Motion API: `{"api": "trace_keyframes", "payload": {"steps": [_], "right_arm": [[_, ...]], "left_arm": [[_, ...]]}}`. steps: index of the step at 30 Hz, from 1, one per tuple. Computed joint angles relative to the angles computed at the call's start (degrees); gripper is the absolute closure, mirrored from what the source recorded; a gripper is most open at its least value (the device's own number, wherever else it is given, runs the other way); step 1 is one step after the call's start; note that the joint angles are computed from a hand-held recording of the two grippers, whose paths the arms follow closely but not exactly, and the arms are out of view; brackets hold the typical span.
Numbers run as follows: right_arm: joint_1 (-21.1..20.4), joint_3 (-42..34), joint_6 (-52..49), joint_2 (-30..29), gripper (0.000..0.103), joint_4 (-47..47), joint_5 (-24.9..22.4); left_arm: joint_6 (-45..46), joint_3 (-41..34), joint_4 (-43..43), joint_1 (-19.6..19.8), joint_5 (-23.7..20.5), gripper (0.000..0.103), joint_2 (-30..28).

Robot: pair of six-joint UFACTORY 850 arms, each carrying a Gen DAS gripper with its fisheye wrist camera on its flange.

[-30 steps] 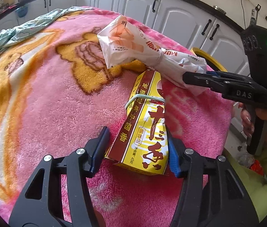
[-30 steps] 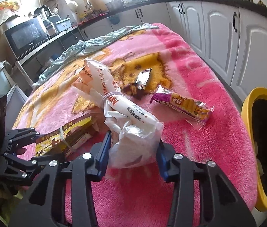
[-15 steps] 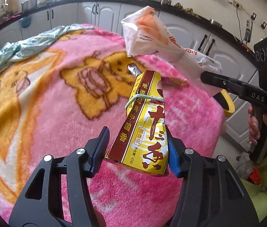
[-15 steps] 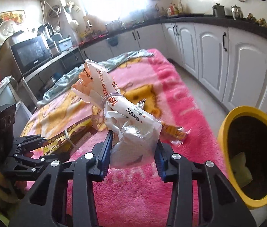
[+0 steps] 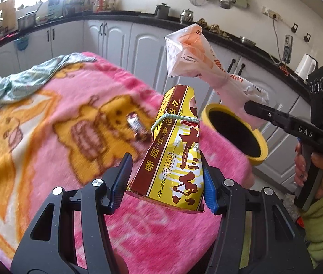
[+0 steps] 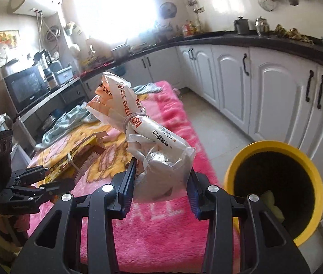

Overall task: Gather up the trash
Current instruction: 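Carry both items over the bin and open both tools to drop them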

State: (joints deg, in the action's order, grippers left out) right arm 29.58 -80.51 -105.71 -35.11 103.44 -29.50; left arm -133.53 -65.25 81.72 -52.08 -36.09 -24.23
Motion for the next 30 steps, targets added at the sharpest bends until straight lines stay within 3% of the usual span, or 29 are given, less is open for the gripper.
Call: {"api": "trace_keyframes", "payload": {"steps": [13,17,30], "right_arm": [[-5.8,2.4,-6.6,2.8,0.065,10.6,2.1],[-7.3,3.0,-11.9,3.6,0.064,16.5,7.4],[-11.5,3.7,-21.7,2.6,0.062,28.6,17.0]], "left_arm": [[7.2,-11.4,1.3,2.0,2.8,0.055,-5.8],[10.6,-16.5,0.4,2.7,4.9,0.055,-9.0],[26.2,-32.9,-10.8,4.2,9.5,0.055,-20.0]]}}
